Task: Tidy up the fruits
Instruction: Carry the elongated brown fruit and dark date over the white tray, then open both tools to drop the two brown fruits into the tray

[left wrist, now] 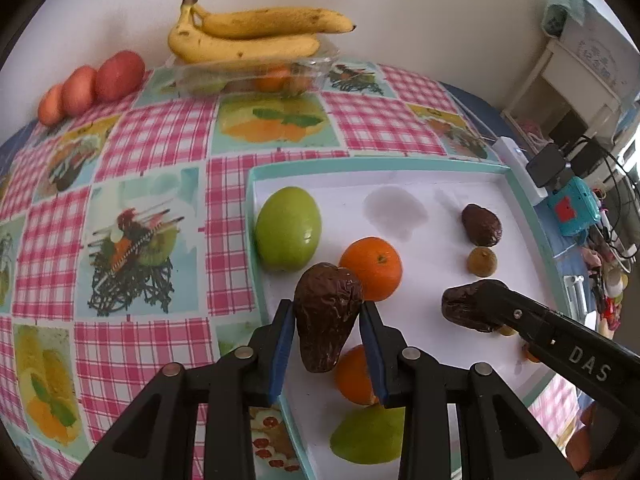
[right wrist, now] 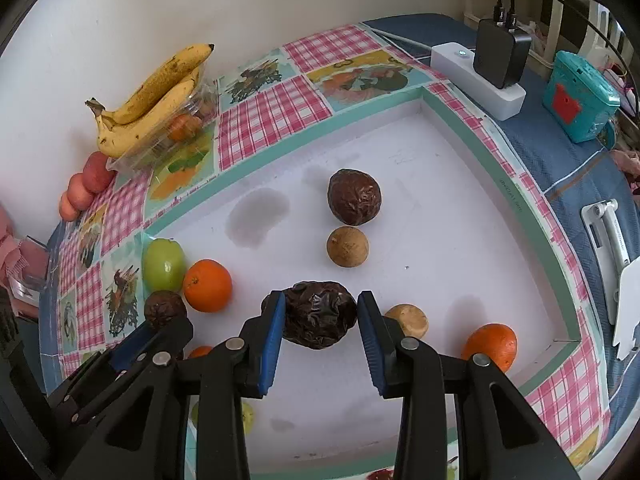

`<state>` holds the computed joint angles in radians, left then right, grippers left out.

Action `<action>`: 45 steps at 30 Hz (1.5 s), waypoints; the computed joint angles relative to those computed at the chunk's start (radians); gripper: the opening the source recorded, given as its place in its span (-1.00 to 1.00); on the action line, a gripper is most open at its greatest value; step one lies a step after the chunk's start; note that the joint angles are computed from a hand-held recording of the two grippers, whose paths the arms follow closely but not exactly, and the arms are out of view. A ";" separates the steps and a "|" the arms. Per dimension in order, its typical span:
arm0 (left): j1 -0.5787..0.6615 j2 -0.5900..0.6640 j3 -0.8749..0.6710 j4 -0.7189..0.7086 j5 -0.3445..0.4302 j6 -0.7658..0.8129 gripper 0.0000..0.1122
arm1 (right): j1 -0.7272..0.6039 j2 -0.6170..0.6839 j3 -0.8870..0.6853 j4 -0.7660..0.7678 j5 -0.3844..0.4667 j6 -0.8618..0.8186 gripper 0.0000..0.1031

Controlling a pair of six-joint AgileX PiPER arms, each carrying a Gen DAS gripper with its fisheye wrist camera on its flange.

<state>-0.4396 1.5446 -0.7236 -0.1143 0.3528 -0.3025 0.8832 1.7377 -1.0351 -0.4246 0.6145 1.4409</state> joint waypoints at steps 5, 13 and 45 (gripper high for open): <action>-0.002 0.011 -0.002 0.033 -0.008 -0.027 -0.36 | -0.001 0.018 -0.012 0.009 0.002 -0.013 -0.25; -0.026 0.041 -0.024 0.141 -0.005 -0.114 -0.36 | 0.003 0.044 -0.031 0.004 0.014 -0.017 -0.25; 0.137 -0.139 0.016 0.277 0.175 -0.267 0.44 | 0.034 0.020 -0.052 -0.023 0.058 -0.009 0.35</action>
